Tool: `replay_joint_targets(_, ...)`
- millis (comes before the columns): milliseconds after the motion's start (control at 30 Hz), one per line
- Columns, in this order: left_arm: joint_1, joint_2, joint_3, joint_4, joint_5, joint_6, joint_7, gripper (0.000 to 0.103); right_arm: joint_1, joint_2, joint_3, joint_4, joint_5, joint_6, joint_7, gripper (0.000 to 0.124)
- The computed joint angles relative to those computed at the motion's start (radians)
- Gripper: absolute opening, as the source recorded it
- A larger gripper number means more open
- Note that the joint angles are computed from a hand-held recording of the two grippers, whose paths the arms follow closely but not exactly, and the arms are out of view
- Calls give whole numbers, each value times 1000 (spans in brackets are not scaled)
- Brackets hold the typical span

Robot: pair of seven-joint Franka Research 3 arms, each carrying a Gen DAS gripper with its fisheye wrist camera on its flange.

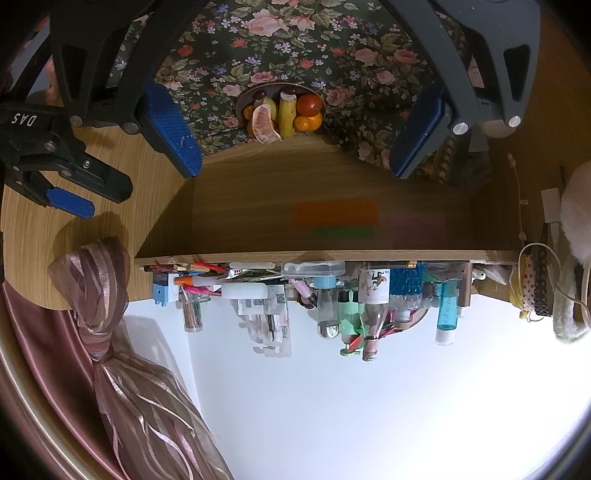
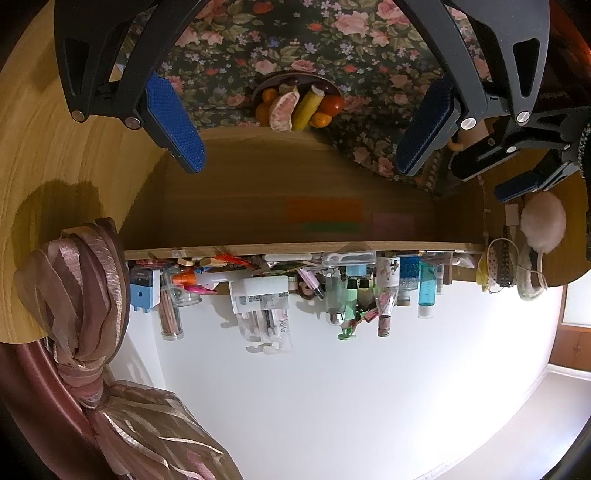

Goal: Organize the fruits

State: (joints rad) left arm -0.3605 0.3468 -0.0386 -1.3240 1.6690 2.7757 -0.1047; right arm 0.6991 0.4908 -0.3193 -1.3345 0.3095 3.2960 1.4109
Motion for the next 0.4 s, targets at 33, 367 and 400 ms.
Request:
replay_joint_targets(33,-1,4,-1,4,-6,-4,7,103,-8,2,10,5,-1,-3,-2,103)
replay_joint_targets(367,4,76,21,80,-171,32,147,103,-104,79,88,139,-65,-124,70,103)
replay_joint_targets(400,5,89,24,94,-201,39,174,103,-117,92,96,161,-74,-143,81,103)
